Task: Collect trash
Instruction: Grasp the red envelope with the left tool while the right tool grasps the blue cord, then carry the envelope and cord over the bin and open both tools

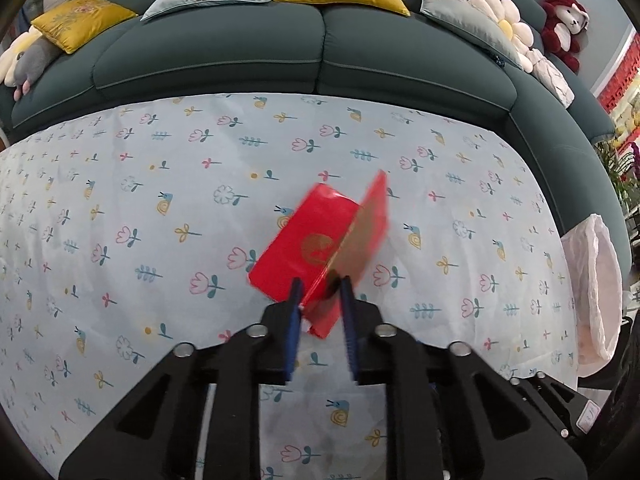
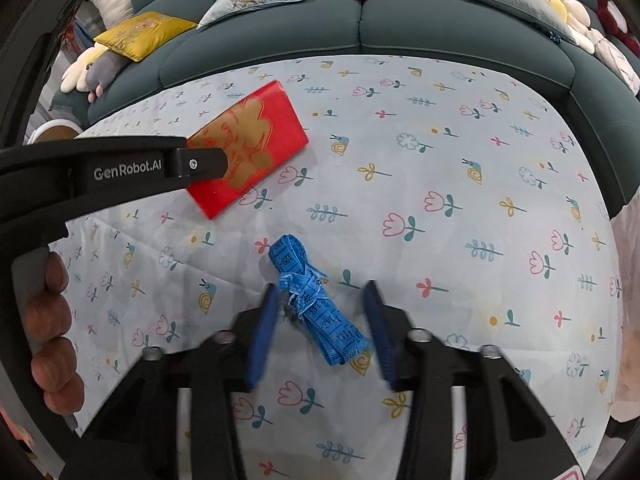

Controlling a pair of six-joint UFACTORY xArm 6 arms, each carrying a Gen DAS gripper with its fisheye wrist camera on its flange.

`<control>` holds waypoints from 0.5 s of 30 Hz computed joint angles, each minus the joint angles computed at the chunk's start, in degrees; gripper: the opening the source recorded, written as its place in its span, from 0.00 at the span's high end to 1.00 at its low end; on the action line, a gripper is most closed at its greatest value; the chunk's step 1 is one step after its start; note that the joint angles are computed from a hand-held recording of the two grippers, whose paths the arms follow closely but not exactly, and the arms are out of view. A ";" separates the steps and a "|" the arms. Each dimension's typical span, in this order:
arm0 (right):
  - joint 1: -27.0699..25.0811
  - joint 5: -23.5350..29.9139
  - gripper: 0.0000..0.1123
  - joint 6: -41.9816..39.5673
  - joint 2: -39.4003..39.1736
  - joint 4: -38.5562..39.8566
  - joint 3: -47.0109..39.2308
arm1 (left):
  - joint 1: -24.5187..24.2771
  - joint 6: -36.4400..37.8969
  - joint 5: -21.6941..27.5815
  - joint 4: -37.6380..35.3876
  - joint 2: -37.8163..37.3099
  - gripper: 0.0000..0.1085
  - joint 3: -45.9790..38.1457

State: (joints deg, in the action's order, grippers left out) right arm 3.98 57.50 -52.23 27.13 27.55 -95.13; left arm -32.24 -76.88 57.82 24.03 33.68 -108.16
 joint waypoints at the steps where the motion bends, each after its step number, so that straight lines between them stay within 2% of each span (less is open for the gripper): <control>1: -0.06 0.22 0.78 0.03 0.05 -0.01 -0.12 | -0.16 -0.05 0.05 -0.06 0.05 0.91 -0.16; 5: -1.03 1.30 0.85 -0.22 -0.11 0.44 -0.44 | -0.95 -0.45 1.06 0.01 0.73 0.96 -1.92; 10: -3.18 1.68 0.85 -1.54 -2.04 2.88 0.01 | -2.52 -0.96 3.43 0.79 2.44 0.96 -6.53; 15: -6.67 3.88 0.85 -0.73 -1.54 5.74 -3.78 | -4.71 0.63 8.51 1.70 7.46 0.96 -17.40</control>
State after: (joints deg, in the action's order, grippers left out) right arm -2.69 61.39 -52.96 25.59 33.29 -98.91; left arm -36.95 -76.24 66.33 25.73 41.14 -125.56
